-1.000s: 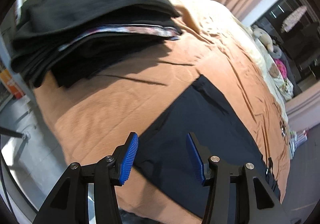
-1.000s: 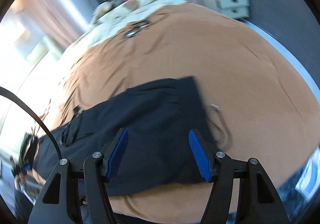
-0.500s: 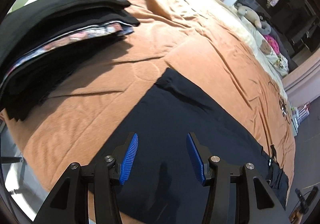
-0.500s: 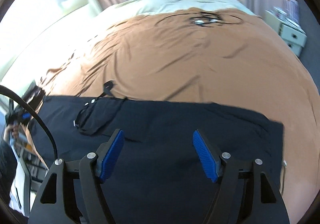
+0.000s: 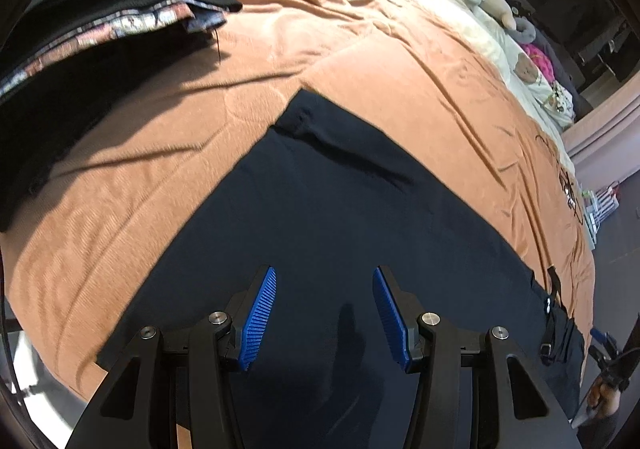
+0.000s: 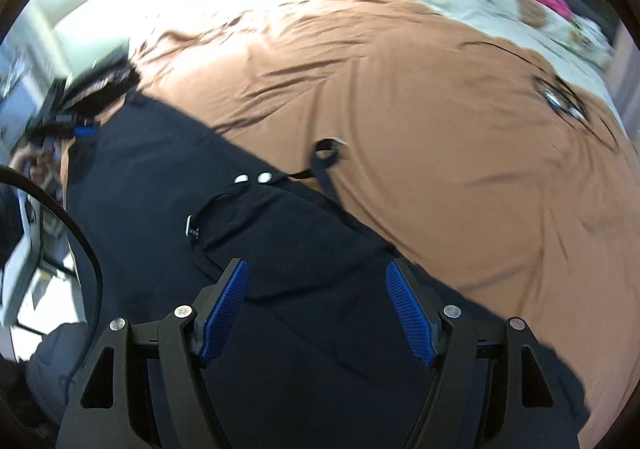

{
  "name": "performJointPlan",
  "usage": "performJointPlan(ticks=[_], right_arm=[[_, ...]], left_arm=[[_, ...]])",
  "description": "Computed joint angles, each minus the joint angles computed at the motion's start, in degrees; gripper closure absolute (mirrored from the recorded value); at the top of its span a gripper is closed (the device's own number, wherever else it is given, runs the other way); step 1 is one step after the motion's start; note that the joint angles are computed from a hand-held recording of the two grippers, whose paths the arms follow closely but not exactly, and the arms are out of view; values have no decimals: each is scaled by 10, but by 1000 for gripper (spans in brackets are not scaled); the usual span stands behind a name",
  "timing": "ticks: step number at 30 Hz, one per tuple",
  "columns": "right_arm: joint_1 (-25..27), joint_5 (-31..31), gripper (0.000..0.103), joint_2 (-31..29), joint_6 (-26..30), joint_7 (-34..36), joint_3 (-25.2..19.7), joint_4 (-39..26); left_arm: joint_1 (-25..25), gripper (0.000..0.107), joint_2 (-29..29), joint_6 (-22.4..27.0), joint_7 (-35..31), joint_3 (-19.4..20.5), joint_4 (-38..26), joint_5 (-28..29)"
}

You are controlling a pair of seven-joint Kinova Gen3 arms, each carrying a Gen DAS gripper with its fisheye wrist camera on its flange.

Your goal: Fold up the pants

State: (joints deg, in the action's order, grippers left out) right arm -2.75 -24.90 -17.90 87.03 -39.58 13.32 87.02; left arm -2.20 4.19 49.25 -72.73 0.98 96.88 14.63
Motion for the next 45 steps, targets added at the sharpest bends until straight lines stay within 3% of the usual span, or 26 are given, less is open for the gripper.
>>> performJointPlan(ticks=[2,8,12,14,20,24,27,29,34,45], right_arm=[[-9,10,39,12,-9,-3,-25,-2],[-24,34,44,57,-49,-16,-77,0],[-30,43,45,80,-66,-13,-95,0],[-32,47,54,90,-66,-9,-102,-3],[-45,77,61,117,-79,-14,-133,-7],[-49,82,64,136,-59,-10,-138,-22],[-55,91,72,144,-56,-1,-148,-26],[-59,102,87,143,-56,3,-154,-27],[-80,140,103,119,-92,-7,-171,-9],[-102,180,103,109,-151,-86,-187,19]], left_arm=[[2,55,-1,-1,0,2,7,2],[10,55,-23,-10,4,3,38,7],[9,55,-49,-15,-1,-1,66,22],[11,55,-62,-22,4,-2,79,24],[8,55,-110,-39,11,-15,123,40],[4,55,-140,-42,21,-25,146,42],[1,55,-163,-44,25,-33,164,44],[-1,55,-177,-45,26,-40,177,47],[-4,55,-198,-48,32,-49,202,49],[6,55,-222,-74,-24,-101,264,133]])
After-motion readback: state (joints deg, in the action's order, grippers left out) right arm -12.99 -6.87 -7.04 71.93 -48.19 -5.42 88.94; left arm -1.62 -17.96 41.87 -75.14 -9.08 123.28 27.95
